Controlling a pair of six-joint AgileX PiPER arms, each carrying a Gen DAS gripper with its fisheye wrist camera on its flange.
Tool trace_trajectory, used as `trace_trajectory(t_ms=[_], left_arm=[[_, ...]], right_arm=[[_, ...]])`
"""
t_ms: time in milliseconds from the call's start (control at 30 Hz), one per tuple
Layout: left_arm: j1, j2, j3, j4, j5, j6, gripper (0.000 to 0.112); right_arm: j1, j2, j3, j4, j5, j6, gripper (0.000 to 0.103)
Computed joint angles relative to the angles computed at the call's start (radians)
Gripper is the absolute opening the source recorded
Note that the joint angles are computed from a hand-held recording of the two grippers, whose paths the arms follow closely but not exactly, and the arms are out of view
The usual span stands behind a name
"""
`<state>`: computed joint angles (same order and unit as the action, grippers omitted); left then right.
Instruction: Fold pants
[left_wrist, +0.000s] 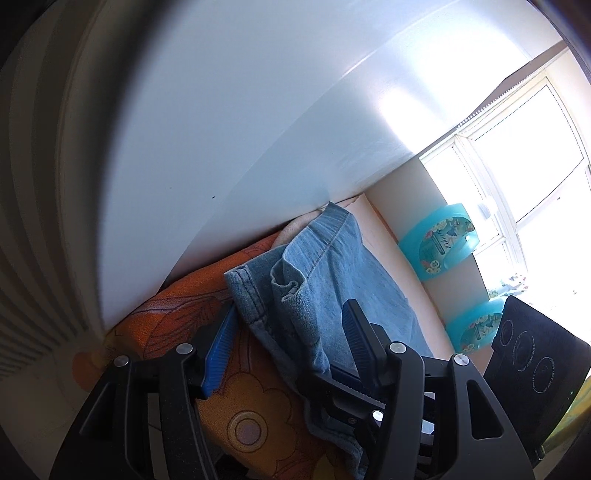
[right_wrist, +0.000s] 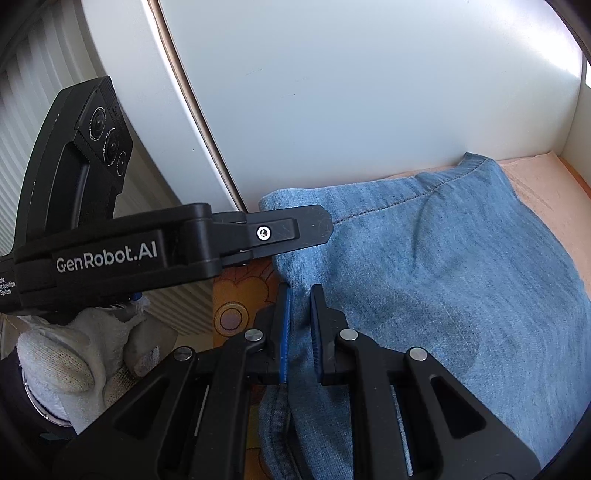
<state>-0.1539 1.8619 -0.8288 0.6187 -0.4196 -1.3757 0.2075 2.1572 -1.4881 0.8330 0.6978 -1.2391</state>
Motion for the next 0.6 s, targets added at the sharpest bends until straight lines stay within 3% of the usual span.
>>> trace_trajectory(t_ms=[167,267,300,433,500,567,600], left_arm=[[-0.024,-0.005,-0.005,-0.143,0.037,0.13,0.051],[-0.039,-0.001,-0.006,-0.254,0.048,0.24,0.035],[-0.044,0.001,-0.008,-0.28,0.053,0.267,0.021],[-0.047,-0.017,0.023,-0.376,0.032,0.393,0.013],[-0.051,-0.03,0.033,-0.403,0.025,0.443,0.012],[-0.065,-0.044,0.037,-0.438,0.02,0.51,0.011],[-0.077,-0.053,0.036,-0.47,0.027,0.56,0.011]], right_arm=[[-0.024,0.019,-0.028,0.01,0.038,-0.011,0.01],[-0.029,0.04,-0.055,0.003,0.047,-0.011,0.01],[-0.029,0.045,-0.062,0.0,0.055,-0.013,0.01],[-0.029,0.009,-0.035,-0.017,0.07,-0.039,0.014],[-0.067,-0.018,-0.023,-0.004,0.108,-0.061,0.025],[-0.123,-0.038,-0.031,0.029,0.155,-0.079,0.047],[-0.148,-0.036,-0.058,0.033,0.171,-0.057,0.051]])
